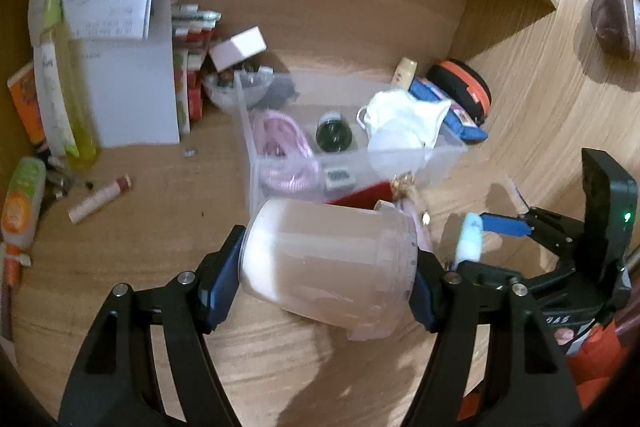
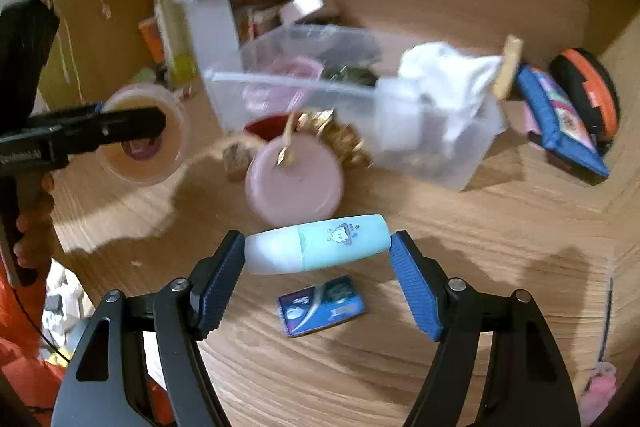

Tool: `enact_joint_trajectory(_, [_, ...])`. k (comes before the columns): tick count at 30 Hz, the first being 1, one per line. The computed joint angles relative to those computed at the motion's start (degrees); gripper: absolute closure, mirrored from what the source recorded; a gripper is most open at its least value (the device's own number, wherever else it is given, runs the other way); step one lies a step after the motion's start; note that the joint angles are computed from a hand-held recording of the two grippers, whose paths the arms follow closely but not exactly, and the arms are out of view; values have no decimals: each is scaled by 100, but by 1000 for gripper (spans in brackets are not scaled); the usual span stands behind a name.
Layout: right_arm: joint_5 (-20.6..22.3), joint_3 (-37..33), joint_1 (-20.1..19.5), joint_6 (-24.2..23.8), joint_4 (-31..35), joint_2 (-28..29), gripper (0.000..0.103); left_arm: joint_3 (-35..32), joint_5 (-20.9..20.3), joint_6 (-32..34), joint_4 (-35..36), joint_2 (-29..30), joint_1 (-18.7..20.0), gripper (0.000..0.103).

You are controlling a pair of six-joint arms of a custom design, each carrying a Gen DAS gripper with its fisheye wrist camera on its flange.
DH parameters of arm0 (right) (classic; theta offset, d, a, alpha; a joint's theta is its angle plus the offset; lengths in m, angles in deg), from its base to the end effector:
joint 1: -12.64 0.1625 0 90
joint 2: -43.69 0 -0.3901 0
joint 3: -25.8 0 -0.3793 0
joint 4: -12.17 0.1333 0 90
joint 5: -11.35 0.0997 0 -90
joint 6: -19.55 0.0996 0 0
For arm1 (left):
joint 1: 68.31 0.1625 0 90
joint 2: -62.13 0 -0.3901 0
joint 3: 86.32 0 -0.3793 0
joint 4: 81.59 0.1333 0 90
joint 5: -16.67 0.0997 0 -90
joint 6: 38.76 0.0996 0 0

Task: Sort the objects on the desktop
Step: 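Carry the cup toward the clear box while the right gripper grasps the light-blue tube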

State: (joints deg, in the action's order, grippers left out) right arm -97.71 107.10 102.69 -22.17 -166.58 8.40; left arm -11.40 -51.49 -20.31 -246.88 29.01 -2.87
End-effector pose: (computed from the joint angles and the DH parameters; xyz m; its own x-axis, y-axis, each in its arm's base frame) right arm 0.1014 -0.7189 0.1135 -0.7052 -0.3240 0.6307 -0.6296 0.6951 -0.3470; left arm -0.1542 -0.7472 0.1007 -0.7721 0.4289 -0.4689 0.6230 0.6565 -0.4252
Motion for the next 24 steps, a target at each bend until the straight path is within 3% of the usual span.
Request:
enact_joint_trajectory(10, [377, -387, 33, 105, -266, -81, 32, -710, 46, 56, 122, 300, -90, 36])
enact_joint_trajectory(17, [579, -1089, 53, 51, 90, 184, 32, -1336, 40, 129, 297, 618, -130, 36])
enact_joint_trajectory(24, [454, -2085, 123, -130, 690, 705, 32, -2383, 107, 227, 712, 1165, -125, 36])
